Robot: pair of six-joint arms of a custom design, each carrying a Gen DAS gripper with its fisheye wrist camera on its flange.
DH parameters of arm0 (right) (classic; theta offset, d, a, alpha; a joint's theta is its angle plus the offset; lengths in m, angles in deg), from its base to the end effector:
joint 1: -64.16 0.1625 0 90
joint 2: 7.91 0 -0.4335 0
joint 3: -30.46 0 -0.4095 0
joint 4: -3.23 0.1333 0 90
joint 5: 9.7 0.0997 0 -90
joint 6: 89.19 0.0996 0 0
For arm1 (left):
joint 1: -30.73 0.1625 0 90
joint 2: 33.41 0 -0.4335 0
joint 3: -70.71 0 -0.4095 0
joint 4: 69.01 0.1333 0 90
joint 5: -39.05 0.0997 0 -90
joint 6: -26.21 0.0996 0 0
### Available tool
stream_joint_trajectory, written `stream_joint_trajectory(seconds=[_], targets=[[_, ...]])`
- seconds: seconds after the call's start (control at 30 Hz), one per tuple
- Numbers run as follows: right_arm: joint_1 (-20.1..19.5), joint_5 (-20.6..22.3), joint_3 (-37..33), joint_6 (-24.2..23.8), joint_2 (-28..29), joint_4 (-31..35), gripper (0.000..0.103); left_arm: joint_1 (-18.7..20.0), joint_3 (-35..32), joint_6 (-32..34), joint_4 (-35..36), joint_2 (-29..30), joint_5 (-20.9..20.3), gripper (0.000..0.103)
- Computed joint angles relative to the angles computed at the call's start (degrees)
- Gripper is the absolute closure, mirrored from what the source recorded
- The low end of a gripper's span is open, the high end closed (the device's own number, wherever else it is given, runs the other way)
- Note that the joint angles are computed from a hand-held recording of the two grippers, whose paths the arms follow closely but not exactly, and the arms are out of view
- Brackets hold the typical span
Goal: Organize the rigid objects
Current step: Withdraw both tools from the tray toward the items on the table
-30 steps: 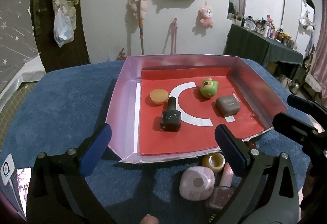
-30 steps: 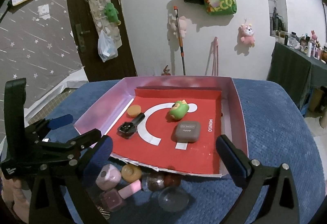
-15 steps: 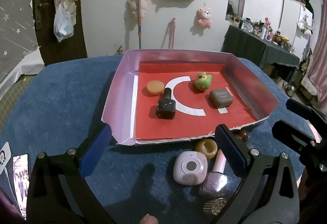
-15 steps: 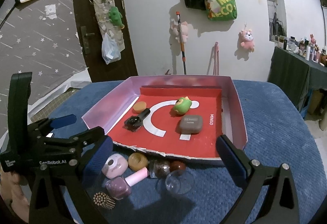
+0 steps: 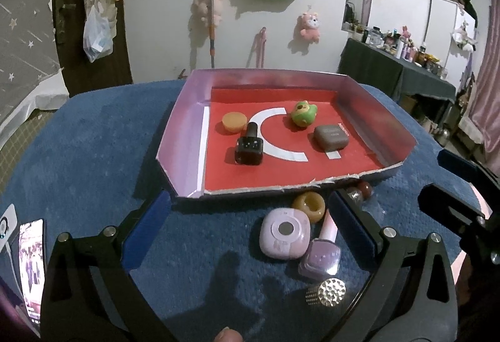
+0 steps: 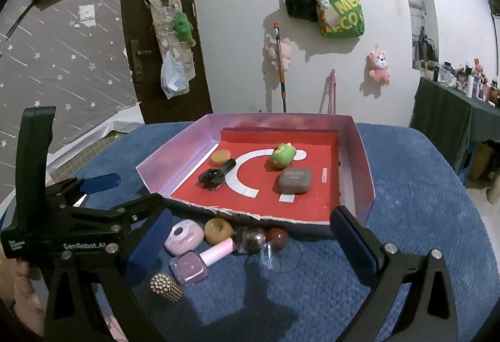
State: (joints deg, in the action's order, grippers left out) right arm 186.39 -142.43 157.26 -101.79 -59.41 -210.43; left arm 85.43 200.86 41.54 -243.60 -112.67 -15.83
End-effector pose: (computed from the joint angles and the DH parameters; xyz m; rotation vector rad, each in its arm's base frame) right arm 0.3194 -0.3834 0.1316 0.5032 -2.2786 1.1701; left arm -0.1144 -0.4915 0.2582 0.8530 2.3642 -0.8836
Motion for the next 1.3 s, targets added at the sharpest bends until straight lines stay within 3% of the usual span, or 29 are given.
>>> stream_joint_trajectory(seconds=[1.3], targets=[[-0.5,0.6,4.7,7.4,0.8,3.3,0.000,2.8,5.1,-5.8,7.1,-4.9,-3.1,0.000]])
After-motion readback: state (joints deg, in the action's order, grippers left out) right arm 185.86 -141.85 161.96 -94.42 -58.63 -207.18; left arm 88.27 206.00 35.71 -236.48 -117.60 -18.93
